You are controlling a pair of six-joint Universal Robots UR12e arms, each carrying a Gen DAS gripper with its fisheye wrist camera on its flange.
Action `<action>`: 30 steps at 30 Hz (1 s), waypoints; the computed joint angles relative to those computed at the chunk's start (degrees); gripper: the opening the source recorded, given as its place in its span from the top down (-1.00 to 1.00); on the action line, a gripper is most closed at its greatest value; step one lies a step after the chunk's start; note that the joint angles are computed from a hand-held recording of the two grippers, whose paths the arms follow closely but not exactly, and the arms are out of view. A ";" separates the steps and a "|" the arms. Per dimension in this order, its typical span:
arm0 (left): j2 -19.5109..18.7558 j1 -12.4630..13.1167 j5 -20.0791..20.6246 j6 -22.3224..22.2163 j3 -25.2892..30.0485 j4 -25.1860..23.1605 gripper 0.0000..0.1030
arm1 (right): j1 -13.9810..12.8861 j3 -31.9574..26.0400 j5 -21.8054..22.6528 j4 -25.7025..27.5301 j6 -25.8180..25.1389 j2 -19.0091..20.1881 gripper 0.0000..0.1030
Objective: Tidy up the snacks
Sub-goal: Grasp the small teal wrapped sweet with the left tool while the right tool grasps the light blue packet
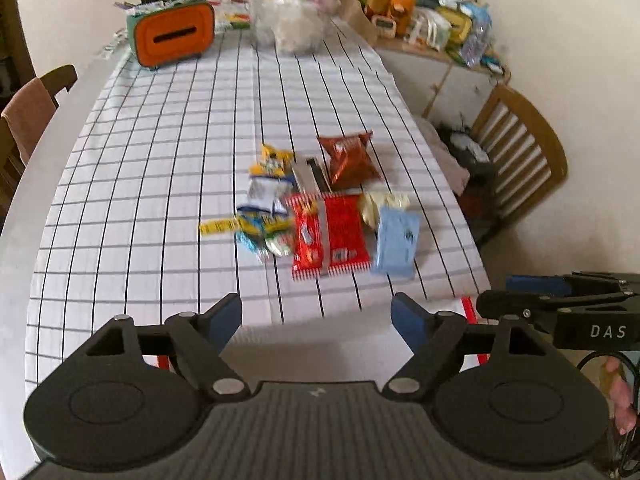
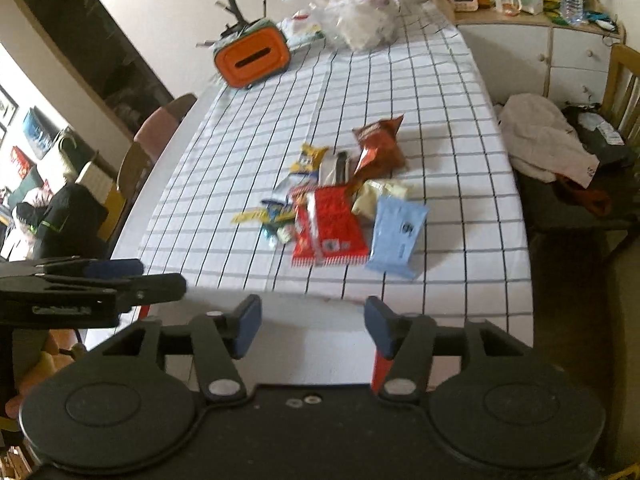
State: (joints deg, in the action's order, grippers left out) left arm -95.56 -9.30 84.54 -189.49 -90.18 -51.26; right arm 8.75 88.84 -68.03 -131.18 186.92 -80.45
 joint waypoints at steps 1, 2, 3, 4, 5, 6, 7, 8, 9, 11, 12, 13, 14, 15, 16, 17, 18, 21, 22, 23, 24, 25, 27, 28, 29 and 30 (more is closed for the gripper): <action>-0.16 0.19 -0.17 -0.28 0.08 0.39 -0.60 | -0.05 -0.26 -0.32 -0.50 0.46 0.27 -0.39; -0.42 0.39 -0.18 -0.69 0.33 0.71 -0.62 | -0.09 -0.51 -0.44 -0.78 0.81 0.54 -0.42; -0.74 0.57 -0.10 -1.13 0.66 0.86 -0.62 | -0.16 -0.87 -0.50 -0.84 1.13 0.87 -0.47; -1.01 0.72 -0.06 -1.45 0.92 0.84 -0.63 | -0.16 -1.40 -0.86 -0.69 1.60 1.30 -0.56; -1.43 0.93 0.01 -1.90 1.43 0.49 -0.63 | -0.09 -2.02 -1.53 -0.37 2.15 1.79 -0.60; -1.84 1.10 0.16 -2.39 1.92 -0.02 -0.63 | -0.07 -2.54 -2.01 -0.18 2.59 2.25 -0.65; -2.32 1.30 0.31 -3.07 2.54 -0.76 -0.63 | -0.10 -3.14 -2.22 0.09 3.04 2.82 -0.66; -2.90 1.61 0.23 -3.80 3.28 -1.75 -0.63 | -0.10 -3.75 -2.53 0.53 3.56 3.35 -0.67; -3.44 1.94 -0.01 -4.56 3.93 -2.73 -0.64 | -0.04 -4.60 -3.17 1.18 4.42 4.06 -0.69; -4.54 2.56 -0.21 -6.09 5.17 -4.38 -0.64 | 0.01 -5.94 -3.82 2.20 5.40 5.32 -0.70; -5.16 2.76 0.07 -6.27 5.81 -5.09 -0.64 | 0.06 -6.57 -4.20 2.69 5.60 5.95 -0.70; -5.83 2.85 0.76 -6.25 6.51 -5.99 -0.64 | 0.16 -7.09 -4.75 3.11 5.76 6.49 -0.70; -6.39 2.85 1.40 -6.29 7.09 -6.74 -0.64 | 0.23 -7.66 -5.27 3.58 5.98 7.09 -0.70; -6.94 2.95 1.58 -6.04 7.62 -7.40 -0.64 | 0.29 -8.24 -5.64 4.15 6.25 7.67 -0.70; -7.64 3.02 1.75 -5.77 8.31 -8.33 -0.63 | 0.32 -8.87 -5.93 4.87 6.58 8.30 -0.70; -8.31 3.06 1.90 -5.58 9.01 -9.36 -0.64 | 0.41 -9.54 -6.31 5.70 6.93 8.91 -0.70; -8.98 3.12 1.80 -5.14 9.77 -10.57 -0.64 | 0.51 -10.14 -6.76 6.52 7.28 9.46 -0.70; -11.28 3.35 1.20 -4.70 12.30 -14.90 -0.64 | 0.78 -12.24 -7.77 9.69 8.31 11.26 -0.70; -12.08 3.33 1.15 -4.39 13.20 -16.35 -0.63 | 0.90 -12.96 -8.07 10.76 8.74 11.84 -0.69; -12.91 3.26 1.57 -4.22 14.16 -17.77 -0.63 | 1.00 -13.60 -8.22 11.57 8.96 12.39 -0.69; -13.61 3.19 2.06 -4.31 15.02 -18.99 -0.64 | 1.09 -14.12 -8.44 12.33 9.16 12.86 -0.67; -14.31 3.15 2.48 -4.58 15.92 -20.24 -0.63 | 1.24 -14.77 -8.98 13.37 9.54 13.40 -0.65; -15.64 3.10 3.12 -5.49 17.61 -22.21 -0.63 | 1.42 -15.98 -9.70 15.07 9.90 14.40 -0.62; -16.31 3.19 3.05 -5.82 18.52 -23.42 -0.63 | 1.45 -16.47 -9.81 15.72 10.11 14.84 -0.60; -17.05 3.36 2.54 -6.07 19.56 -25.07 -0.63 | 1.51 -16.96 -10.01 16.43 10.44 15.29 -0.58; -17.76 3.58 1.73 -6.00 20.57 -26.69 -0.63 | 1.57 -17.37 -10.19 17.08 10.81 15.68 -0.56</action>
State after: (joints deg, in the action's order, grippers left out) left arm -113.32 -5.72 86.27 -195.48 -69.60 -77.95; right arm 10.33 71.47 -78.21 -114.10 197.73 -64.76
